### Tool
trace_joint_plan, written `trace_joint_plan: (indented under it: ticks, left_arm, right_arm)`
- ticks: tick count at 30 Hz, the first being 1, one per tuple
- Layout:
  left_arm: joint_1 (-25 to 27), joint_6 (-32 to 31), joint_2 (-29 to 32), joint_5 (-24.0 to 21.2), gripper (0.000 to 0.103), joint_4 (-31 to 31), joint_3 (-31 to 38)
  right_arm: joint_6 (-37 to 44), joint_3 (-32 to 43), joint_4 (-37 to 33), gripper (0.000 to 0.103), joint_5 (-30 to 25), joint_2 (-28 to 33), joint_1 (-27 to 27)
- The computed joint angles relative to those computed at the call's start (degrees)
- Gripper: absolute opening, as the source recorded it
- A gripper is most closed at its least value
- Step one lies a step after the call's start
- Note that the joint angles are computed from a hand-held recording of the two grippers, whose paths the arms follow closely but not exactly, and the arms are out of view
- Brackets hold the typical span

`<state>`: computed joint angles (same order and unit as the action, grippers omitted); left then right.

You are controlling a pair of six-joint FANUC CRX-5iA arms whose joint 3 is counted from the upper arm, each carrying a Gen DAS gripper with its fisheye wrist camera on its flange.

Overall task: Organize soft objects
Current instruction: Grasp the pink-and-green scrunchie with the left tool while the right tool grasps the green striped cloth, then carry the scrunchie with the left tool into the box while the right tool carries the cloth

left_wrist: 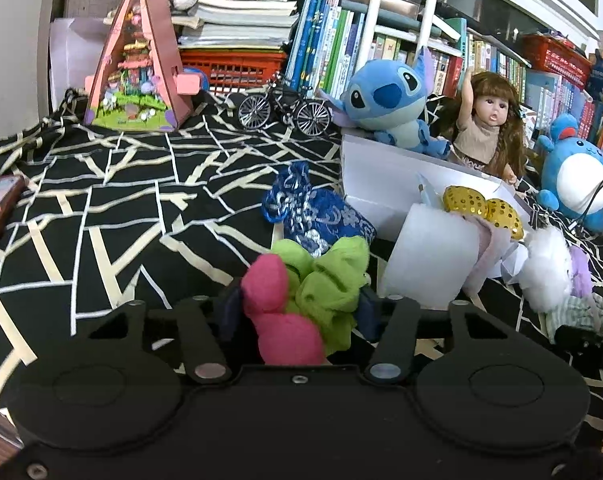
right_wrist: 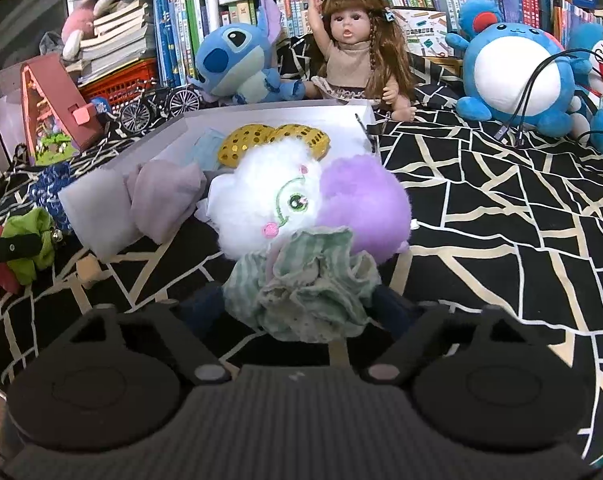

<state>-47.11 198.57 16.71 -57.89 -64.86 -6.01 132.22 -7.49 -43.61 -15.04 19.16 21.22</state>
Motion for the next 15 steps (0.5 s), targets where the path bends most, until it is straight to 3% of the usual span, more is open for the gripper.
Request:
trace_joint_plan:
  ticks: [7, 15]
  left_arm:
    - [-0.93, -0.68, -0.42, -2.47, 0.045, -0.24, 0.84]
    - [-1.33, 2.51, -2.78, -2.4, 0.045, -1.28, -0.05]
  right_arm:
    - [-2.63, -0.25, 0.45, 0.048, -0.98, -1.07, -0.87]
    - [2.33, -1.01, -3.57, 0.041, -0.67, -3.2, -1.95]
